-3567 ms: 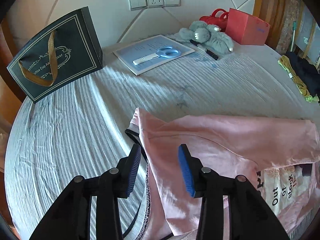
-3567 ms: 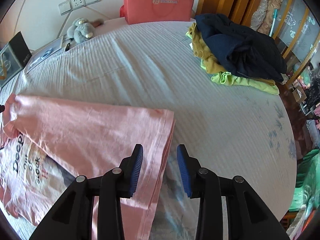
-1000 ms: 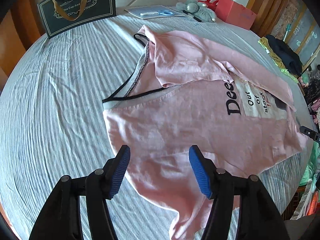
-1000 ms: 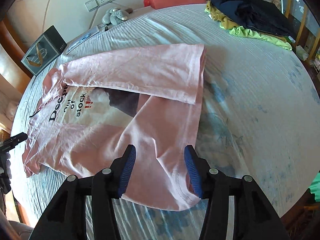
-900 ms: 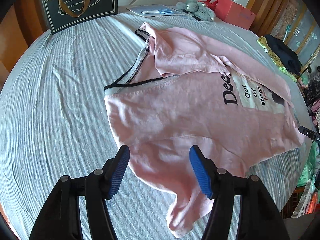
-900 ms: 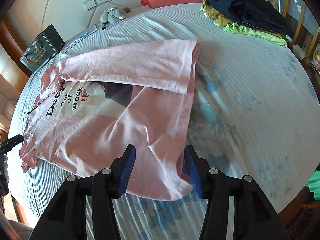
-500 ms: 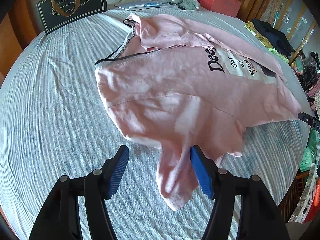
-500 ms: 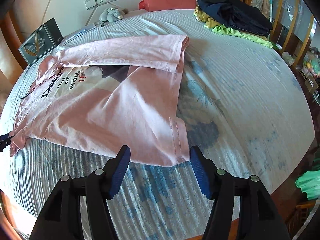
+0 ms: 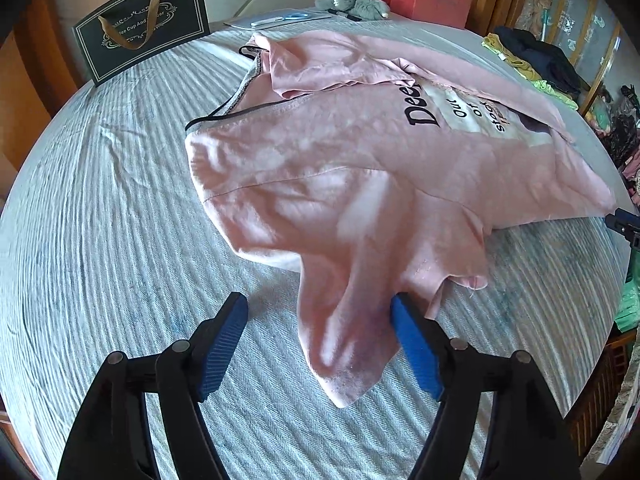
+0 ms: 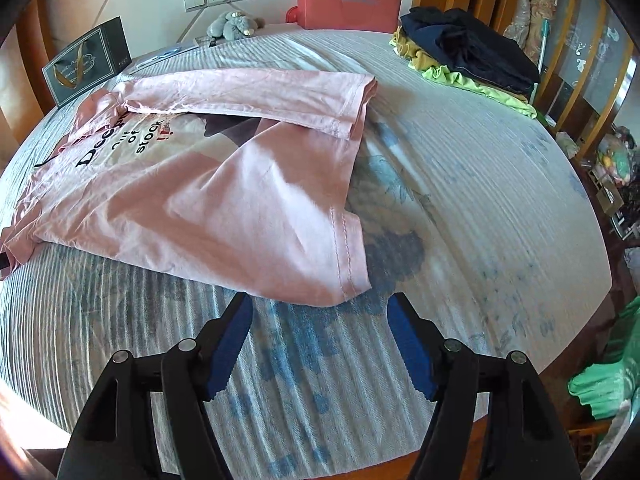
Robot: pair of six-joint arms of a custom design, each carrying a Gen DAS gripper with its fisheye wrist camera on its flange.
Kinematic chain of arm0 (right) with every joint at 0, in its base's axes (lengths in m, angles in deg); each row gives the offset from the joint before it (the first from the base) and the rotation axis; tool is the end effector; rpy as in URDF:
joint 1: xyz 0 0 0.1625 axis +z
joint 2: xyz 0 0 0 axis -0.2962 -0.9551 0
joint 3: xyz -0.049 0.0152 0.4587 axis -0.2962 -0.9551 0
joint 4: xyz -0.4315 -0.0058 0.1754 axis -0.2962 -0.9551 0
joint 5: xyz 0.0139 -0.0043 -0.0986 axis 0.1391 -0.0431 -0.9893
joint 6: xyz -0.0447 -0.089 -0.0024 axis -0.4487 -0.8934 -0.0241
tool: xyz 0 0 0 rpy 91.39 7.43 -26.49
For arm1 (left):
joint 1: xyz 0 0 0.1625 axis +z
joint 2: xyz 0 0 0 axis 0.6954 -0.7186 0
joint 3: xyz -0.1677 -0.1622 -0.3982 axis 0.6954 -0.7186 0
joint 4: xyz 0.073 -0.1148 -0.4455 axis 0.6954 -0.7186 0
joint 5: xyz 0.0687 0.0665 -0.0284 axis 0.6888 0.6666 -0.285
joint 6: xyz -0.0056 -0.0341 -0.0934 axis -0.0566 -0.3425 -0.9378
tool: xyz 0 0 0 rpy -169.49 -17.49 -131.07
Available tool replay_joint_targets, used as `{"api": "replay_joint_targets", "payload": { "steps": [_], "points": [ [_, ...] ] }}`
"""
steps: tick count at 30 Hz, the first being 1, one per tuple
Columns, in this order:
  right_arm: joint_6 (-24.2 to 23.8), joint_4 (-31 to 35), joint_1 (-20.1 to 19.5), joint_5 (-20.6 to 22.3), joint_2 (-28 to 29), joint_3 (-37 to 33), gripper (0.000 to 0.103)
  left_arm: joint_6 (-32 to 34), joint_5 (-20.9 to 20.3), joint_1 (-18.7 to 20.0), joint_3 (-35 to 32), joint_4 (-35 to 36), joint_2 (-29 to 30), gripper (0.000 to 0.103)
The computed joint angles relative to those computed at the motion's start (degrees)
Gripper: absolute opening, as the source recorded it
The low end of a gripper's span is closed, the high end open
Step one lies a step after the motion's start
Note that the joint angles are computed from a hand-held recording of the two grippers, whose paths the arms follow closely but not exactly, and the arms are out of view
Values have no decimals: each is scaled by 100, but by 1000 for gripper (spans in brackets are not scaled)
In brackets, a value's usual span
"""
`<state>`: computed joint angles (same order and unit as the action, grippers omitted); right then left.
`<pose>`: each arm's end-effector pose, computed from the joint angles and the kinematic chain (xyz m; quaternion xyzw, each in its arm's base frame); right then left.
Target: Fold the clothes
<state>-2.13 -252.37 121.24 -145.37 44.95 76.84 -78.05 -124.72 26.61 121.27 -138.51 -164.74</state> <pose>0.1604 -0.3873 0.0040 0.1388 -0.8807 0.2428 0.3824 0.0830 -0.3722 0.2666 0.1526 0.9064 -0.1874 0.3466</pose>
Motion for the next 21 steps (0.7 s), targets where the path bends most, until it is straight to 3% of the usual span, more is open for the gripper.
{"api": "replay_joint_targets", "payload": {
  "steps": [1, 2, 4, 8, 11, 19, 21],
  "points": [
    [-37, -13, -5, 13, 17, -31, 69, 17, -23, -18, -10, 35, -1, 57],
    [-76, -30, -13, 28, 37, -63, 69, 16, -18, -58, -11, 68, -2, 35],
    [11, 146, -39, 75, 43, -106, 53, 17, -130, -73, -51, 142, 27, 7],
    [99, 313, 20, 265, -51, -108, 12, -1, -164, -122, -164, 150, 82, 4],
    [155, 433, 61, 434, -173, -107, 11, 68, -203, -212, -306, 101, 15, 4],
    [266, 1064, 54, 854, -814, -400, 11, 286, -273, -206, -1175, -388, 848, 4],
    [385, 1479, -3, 947, -929, -562, 11, 322, -328, -113, -1481, -348, 1155, 4]
  ]
}}
